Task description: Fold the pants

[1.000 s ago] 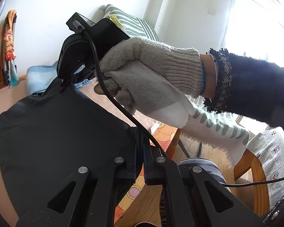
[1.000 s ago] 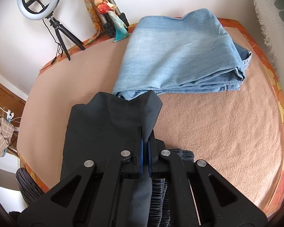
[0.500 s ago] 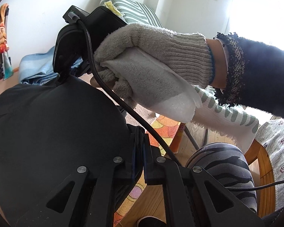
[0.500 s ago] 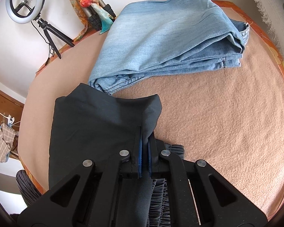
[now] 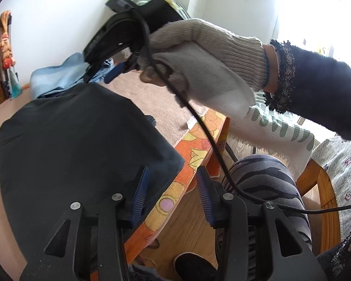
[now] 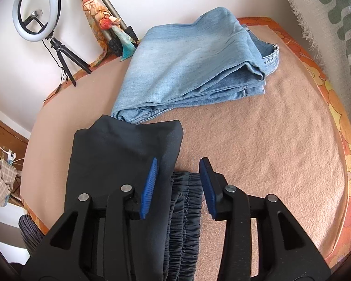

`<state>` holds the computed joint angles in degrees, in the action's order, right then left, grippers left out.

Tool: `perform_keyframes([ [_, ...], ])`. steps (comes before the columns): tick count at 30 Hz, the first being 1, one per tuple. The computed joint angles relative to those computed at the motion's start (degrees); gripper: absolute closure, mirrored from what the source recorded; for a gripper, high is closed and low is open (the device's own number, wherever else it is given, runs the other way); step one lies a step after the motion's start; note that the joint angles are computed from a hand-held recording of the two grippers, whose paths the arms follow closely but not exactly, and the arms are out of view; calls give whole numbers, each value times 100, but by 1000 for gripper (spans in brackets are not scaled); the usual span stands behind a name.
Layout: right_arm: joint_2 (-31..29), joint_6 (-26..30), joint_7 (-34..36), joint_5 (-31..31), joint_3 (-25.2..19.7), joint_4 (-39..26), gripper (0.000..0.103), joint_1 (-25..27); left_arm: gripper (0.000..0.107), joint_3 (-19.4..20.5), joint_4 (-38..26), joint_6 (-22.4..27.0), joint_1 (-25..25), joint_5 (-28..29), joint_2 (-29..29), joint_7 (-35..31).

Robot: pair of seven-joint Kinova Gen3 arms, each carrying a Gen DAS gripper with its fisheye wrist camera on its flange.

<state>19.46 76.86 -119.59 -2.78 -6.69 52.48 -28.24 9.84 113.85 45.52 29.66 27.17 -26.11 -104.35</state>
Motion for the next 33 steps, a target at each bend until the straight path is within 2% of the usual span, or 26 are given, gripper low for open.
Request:
perform_keyframes([
  [1, -89, -56, 1, -111, -25, 96, 50, 62, 66, -156, 17, 118, 18, 33, -99, -13],
  [4, -297, -126, 0, -301, -86, 308, 24, 140, 62, -543, 25, 516, -72, 57, -431, -30],
  [6, -333, -124, 100, -529, -159, 382, 20, 222, 61, -807, -6, 799, -186, 46, -642, -44],
  [12, -506, -95, 313, -1165, -268, 863, 16, 434, 58, -1619, -252, 1409, -717, -1, -743, -206],
  [14, -527, -44, 200, -1079, -242, 932, 16, 361, 58, -1730, -289, 1466, -960, -52, -696, -255],
  [17, -601, -170, 221, -1037, -246, 1125, 16, 338, 58, -2036, -340, 1488, -1190, 43, -513, -431],
  [20, -557, -194, 241, -1140, -259, 1208, 16, 371, 58, -2159, -431, 1506, -1407, 195, -231, -575],
  [24, -484, -250, 364, -1261, -269, 1331, 16, 440, 58, -2598, -551, 1673, -1579, 707, 326, -867],
  [29, -479, -478, 786, -1921, -301, 1696, 16, 832, 57, -2798, -679, 1966, -2021, 1234, 1073, -708],
  [33, -633, -835, 1256, -2502, -311, 2116, 15, 1146, 57, -2607, -627, 1879, -2473, 1410, 1348, -73],
])
